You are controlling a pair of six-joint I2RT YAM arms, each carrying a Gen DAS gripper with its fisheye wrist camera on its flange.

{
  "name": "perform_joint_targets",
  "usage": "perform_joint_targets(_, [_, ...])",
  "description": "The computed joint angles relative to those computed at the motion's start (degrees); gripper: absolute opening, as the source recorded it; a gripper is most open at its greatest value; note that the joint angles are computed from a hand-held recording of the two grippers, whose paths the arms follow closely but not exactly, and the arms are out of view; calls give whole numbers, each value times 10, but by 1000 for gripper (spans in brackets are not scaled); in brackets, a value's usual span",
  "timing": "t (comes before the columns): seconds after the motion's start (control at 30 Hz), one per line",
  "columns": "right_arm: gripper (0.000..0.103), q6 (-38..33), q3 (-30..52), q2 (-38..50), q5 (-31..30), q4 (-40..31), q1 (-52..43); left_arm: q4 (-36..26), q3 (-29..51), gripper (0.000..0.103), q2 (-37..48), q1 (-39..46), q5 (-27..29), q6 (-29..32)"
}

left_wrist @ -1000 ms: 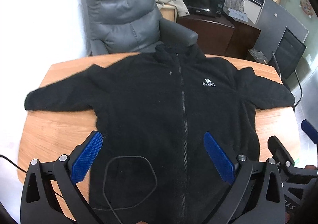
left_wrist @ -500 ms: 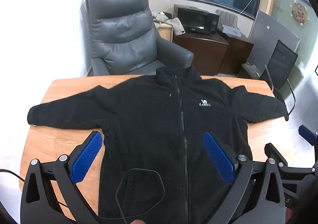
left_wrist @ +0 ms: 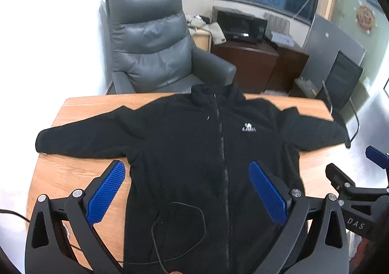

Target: Fold clothes

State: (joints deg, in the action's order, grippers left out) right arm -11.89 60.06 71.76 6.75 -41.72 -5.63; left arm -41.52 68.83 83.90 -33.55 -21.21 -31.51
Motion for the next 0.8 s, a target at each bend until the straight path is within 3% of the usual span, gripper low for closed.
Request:
perform_joint_targets(0.17, [103, 1, -45, -20, -1, 32, 11, 10, -33, 103, 1, -2, 24, 6])
perform_joint_targets(0.37, [103, 19, -10, 24, 7, -64, 19, -14, -62, 103, -29, 1, 39, 11])
perform_joint_targets(0.8, [103, 0, 107, -7, 92, -138, 71, -144, 71, 103, -23, -2, -38, 2])
